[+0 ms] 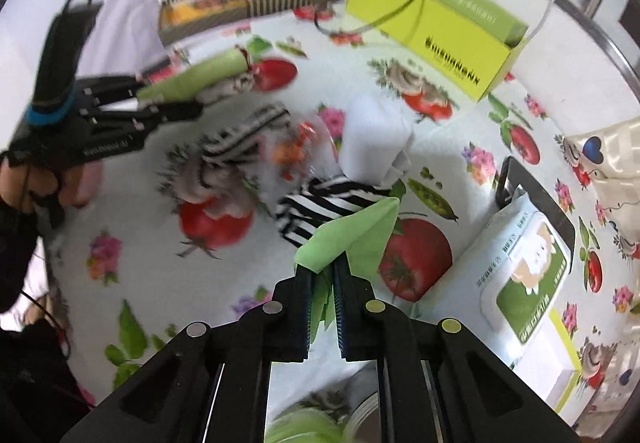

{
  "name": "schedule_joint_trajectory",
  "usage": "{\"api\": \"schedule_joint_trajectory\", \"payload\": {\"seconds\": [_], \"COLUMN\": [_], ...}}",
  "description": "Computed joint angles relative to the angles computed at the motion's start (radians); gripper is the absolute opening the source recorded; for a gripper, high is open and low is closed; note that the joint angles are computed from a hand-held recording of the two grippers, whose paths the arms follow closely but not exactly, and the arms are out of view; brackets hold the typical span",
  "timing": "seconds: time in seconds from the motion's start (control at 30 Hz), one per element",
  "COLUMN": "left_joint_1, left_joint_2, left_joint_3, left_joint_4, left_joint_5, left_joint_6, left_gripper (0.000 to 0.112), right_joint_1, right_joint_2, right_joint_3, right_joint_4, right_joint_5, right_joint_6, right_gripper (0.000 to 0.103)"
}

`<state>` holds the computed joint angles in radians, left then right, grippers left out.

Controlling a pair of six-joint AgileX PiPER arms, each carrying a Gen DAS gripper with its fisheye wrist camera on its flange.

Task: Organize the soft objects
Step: 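Carry the green towel and light green cloth over the box lid with both tools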

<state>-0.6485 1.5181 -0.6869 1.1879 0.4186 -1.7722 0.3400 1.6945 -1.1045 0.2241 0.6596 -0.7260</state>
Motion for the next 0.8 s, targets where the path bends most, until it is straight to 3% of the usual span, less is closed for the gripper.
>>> {"api": "schedule_joint_trajectory", "payload": {"seconds": [0.37, 0.8], "left_joint_1": [-0.287, -0.461], "left_joint_2": [-0.156, -0.098], "left_joint_3": [0.0, -0.124], "left_joint_4": [0.004, 0.012], "left_joint_5": [0.23, 0.308], "left_joint_6": [-0.128, -0.154], "left_gripper": [0.036, 0.036], "right_joint_1": [-0.072, -0.28], "right_joint_2": [-0.246, -0.46], "right_joint_3": [0.198, 0.349], "right_joint_4": [0.333, 0.589], "right_joint_5": [-0.045, 0.051], "right_joint_6": [-0.255, -0.486], "right_gripper": [0.009, 0.009]}}
